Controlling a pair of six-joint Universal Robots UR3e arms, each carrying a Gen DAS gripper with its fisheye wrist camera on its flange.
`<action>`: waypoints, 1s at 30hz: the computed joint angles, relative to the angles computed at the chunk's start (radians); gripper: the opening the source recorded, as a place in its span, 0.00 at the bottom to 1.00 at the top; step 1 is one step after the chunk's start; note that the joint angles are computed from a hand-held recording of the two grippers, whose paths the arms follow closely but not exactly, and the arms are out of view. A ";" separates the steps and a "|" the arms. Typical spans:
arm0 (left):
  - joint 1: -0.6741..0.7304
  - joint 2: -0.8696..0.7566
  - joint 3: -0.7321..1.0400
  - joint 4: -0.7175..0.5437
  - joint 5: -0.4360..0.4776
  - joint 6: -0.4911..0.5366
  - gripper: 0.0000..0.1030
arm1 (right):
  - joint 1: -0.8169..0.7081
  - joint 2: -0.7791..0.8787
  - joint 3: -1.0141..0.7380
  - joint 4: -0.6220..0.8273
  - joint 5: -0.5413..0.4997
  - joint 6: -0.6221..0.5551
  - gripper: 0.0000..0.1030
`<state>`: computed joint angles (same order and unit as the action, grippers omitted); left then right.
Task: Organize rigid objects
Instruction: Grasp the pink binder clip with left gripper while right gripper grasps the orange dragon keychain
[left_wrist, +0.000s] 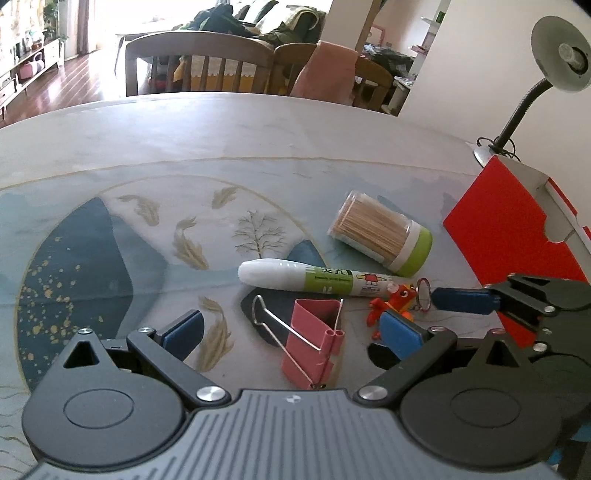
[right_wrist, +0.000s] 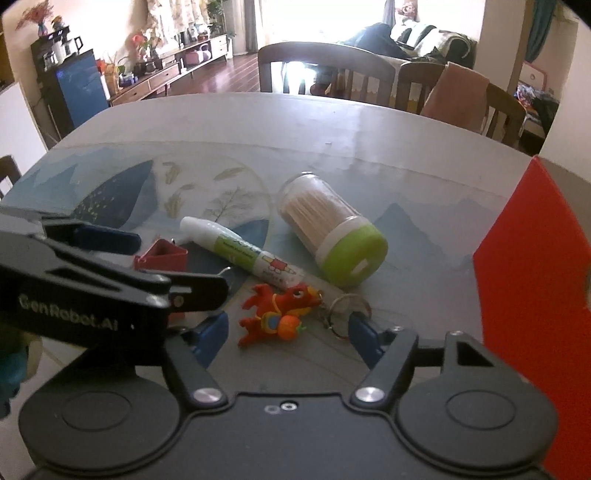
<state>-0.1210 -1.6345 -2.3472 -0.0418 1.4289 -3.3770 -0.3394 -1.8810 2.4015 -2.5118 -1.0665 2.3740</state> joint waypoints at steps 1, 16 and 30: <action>-0.003 -0.007 -0.002 0.015 0.002 -0.002 0.97 | 0.004 0.010 -0.003 -0.006 -0.003 0.011 0.67; 0.008 -0.037 -0.005 0.057 -0.021 -0.010 0.52 | 0.054 0.062 -0.011 -0.088 -0.029 0.078 0.42; 0.016 0.040 -0.060 0.063 -0.027 0.010 0.45 | -0.012 -0.089 0.014 0.060 0.015 0.054 0.37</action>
